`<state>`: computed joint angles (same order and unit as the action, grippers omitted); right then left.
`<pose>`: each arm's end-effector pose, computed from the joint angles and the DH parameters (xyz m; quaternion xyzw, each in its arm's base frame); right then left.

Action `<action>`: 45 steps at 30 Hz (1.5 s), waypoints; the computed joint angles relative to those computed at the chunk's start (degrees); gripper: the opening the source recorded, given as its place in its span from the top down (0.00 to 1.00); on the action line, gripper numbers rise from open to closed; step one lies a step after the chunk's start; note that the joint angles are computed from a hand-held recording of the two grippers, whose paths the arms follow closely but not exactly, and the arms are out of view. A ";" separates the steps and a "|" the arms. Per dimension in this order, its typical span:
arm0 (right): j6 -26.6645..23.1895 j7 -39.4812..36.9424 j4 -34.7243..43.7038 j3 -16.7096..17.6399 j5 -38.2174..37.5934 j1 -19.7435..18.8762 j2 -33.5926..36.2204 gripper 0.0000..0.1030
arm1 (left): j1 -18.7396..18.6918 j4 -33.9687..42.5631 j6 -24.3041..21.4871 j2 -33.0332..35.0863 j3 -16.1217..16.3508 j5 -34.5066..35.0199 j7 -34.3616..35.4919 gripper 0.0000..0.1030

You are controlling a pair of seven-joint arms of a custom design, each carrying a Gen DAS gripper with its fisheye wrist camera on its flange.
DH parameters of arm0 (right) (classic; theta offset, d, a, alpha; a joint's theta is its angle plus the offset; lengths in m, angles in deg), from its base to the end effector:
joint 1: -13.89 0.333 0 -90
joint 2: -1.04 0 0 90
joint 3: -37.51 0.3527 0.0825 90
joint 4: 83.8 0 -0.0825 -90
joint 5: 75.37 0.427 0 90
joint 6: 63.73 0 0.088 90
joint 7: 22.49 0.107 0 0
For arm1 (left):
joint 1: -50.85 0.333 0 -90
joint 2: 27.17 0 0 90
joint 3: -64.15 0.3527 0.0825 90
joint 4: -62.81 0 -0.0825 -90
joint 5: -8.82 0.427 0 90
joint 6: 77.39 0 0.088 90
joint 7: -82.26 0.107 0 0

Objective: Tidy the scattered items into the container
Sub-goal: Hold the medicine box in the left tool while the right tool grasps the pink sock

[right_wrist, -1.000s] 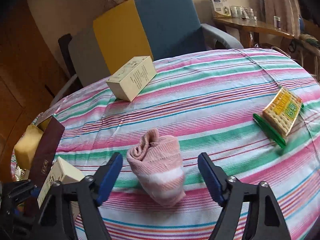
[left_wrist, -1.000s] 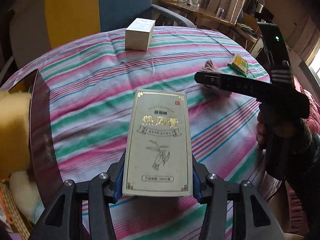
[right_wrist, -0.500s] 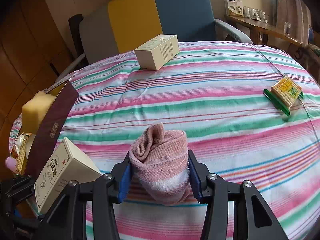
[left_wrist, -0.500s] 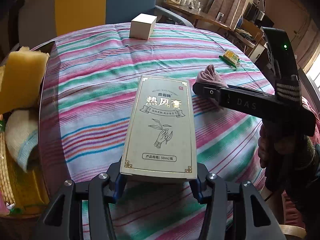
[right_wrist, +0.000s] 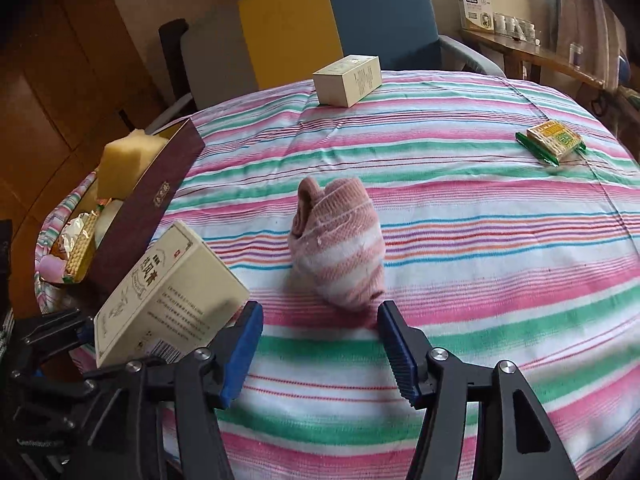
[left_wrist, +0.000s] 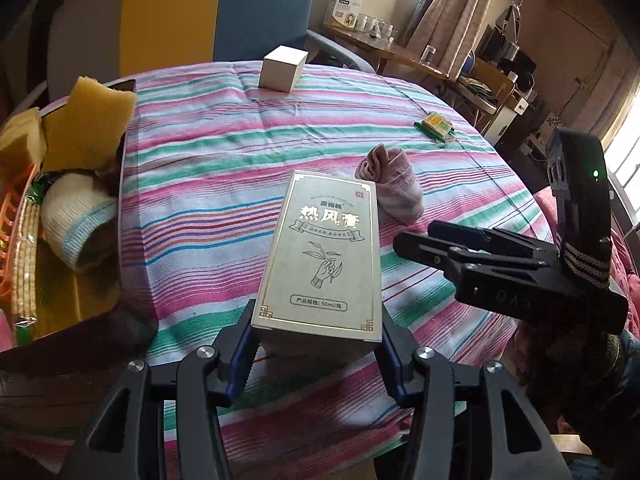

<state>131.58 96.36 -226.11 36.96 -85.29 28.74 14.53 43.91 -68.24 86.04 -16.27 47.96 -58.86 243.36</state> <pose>0.5254 0.1541 0.2738 -0.6423 0.6886 -0.1409 0.3058 0.5446 -0.1778 0.2920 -0.4697 0.8251 -0.3120 0.0359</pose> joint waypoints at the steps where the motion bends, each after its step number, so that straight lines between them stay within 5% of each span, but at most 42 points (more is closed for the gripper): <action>1: 0.20 0.31 -0.69 0.30 -0.09 -0.21 -0.52 0.41 | 0.51 -0.21 -0.13 -0.47 -0.29 -2.07 1.93 0.42; 9: 1.95 4.75 -1.29 1.11 0.28 -2.51 -2.15 0.41 | -0.25 -0.34 0.53 -2.12 0.38 -14.20 15.19 0.41; 13: -0.66 5.60 3.03 1.21 -0.30 -3.32 -0.17 0.41 | -1.36 0.04 -0.29 -1.84 1.10 -13.60 18.28 0.39; 16: -4.88 4.71 6.82 -0.83 0.04 -1.05 1.93 0.48 | -1.86 0.54 -1.40 -0.71 1.53 -8.17 14.92 0.39; 17: -6.42 4.34 7.97 -2.02 0.01 0.29 2.60 0.58 | -1.56 0.65 -3.34 -0.49 1.73 -6.03 12.69 0.39; 19: -5.97 3.68 8.18 -8.45 0.88 7.12 3.26 0.59 | -0.73 0.77 -7.42 -0.25 1.80 -3.75 10.00 0.39; 21: -5.17 2.55 7.54 -10.24 0.92 9.24 3.12 0.60 | -0.46 0.56 -9.11 -0.15 1.56 -2.78 8.94 0.39; 26: -2.57 0.48 3.76 -4.69 -0.78 3.90 0.95 0.60 | -0.37 -0.25 -9.23 -0.78 1.23 -3.38 8.75 0.38; 29: -1.46 -0.39 1.26 -4.19 0.59 3.70 -0.54 0.60 | -0.67 -0.77 -6.96 -1.50 1.11 -5.00 9.42 0.38; 34: -0.58 6.55 -0.75 5.76 -6.53 -8.23 -2.08 0.55 | -0.98 -0.93 -6.22 -2.72 1.41 -6.41 10.39 0.35; 36: 0.15 10.11 -0.95 7.92 -9.67 -11.21 -2.13 0.45 | -1.16 -0.70 -6.50 -2.92 1.65 -5.90 9.71 0.35; 45: 1.88 11.60 -1.01 3.55 -8.75 -7.03 -1.76 0.40 | -2.02 1.53 -3.75 0.45 1.19 2.72 2.17 0.35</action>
